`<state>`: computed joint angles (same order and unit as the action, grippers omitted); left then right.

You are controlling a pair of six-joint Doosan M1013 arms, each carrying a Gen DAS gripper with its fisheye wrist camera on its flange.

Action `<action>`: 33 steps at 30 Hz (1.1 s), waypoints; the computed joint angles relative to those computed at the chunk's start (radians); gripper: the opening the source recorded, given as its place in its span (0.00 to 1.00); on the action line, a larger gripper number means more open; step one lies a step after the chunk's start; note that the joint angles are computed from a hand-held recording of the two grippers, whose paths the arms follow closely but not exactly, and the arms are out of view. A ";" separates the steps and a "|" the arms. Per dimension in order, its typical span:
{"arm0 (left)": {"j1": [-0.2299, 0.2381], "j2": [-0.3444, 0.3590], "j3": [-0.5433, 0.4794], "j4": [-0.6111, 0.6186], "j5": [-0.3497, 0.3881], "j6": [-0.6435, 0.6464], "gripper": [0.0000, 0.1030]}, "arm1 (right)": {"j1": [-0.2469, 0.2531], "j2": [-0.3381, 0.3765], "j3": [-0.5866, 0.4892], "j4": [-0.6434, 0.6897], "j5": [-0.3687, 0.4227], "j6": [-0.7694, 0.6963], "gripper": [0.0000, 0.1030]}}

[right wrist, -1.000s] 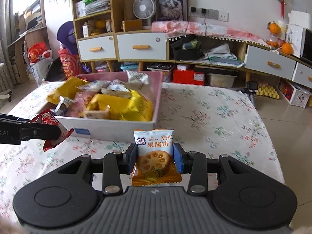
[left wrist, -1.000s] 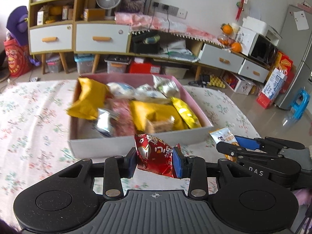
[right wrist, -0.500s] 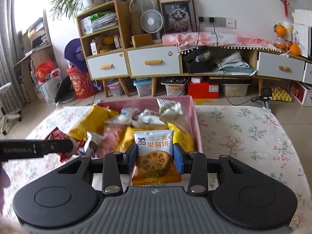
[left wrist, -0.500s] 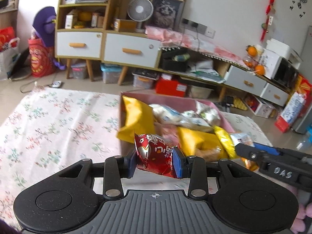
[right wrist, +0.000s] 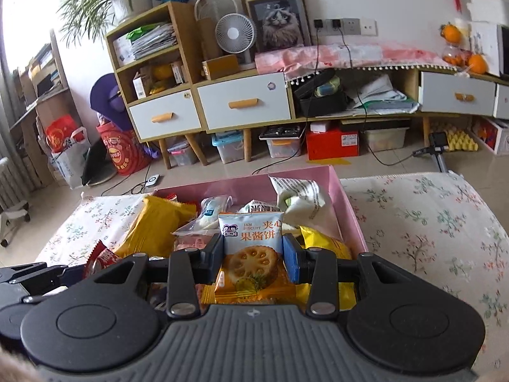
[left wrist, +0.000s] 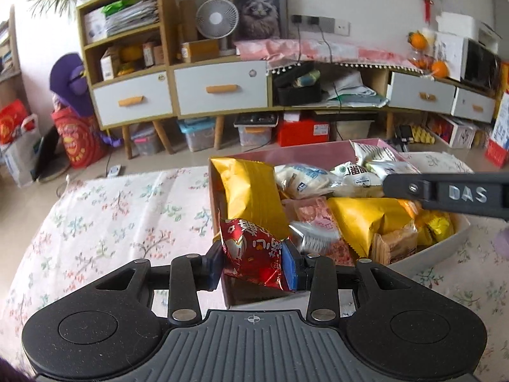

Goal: Organize snacks
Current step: 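Carry the red packet and lotus biscuit bag into the pink box, then open both tools to release the snacks and lift out of the box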

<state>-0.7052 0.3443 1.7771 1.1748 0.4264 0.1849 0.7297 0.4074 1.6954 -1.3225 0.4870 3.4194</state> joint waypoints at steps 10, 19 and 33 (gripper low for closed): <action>0.018 0.004 0.003 0.019 -0.074 -0.015 0.44 | -0.012 0.021 -0.014 -0.053 -0.022 0.045 0.38; 0.004 -0.024 0.023 0.040 -0.072 -0.041 0.84 | -0.011 -0.017 0.021 -0.093 -0.002 0.200 0.71; -0.021 -0.092 0.053 -0.331 -0.008 0.222 0.94 | 0.025 -0.077 0.071 0.143 0.135 -0.003 0.92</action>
